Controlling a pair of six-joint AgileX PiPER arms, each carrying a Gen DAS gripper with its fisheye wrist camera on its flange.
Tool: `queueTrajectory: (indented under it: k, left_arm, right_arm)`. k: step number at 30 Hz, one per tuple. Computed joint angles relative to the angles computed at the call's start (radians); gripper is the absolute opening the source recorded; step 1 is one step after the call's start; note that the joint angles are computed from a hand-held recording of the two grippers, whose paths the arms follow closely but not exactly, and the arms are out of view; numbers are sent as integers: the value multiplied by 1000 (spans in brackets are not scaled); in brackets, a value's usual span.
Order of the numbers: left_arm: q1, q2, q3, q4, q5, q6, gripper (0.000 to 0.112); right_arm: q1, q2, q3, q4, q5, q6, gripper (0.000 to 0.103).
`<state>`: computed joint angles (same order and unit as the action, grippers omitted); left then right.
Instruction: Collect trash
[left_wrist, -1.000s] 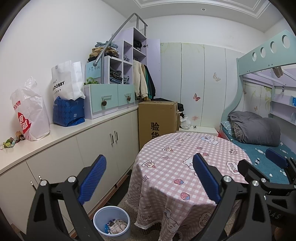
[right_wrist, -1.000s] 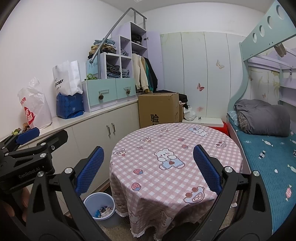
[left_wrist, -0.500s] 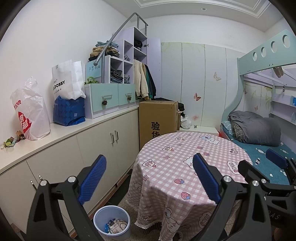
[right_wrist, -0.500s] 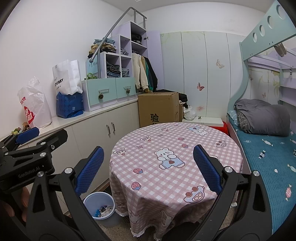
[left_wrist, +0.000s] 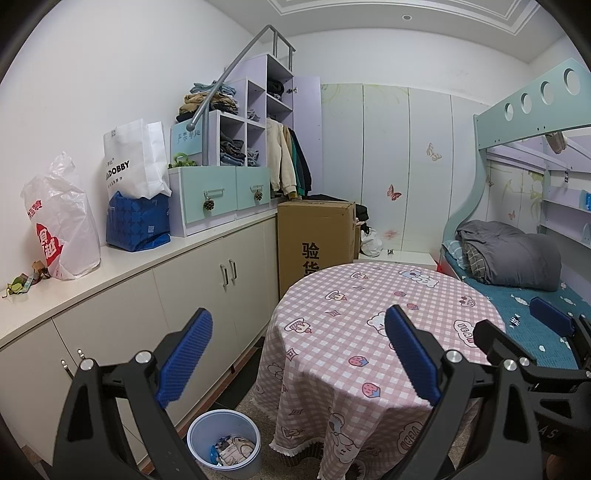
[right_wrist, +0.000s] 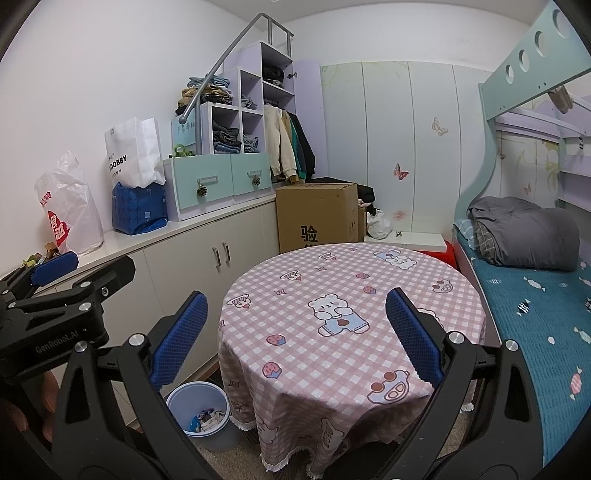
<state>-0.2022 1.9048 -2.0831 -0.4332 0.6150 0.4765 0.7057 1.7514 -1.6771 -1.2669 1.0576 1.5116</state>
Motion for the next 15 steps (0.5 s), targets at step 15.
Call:
queueTrajectory:
  k: [15]
  left_arm:
    - [-1, 1, -3, 4, 2, -5, 93]
  right_arm:
    - [-3, 3, 3, 0, -5, 3, 95]
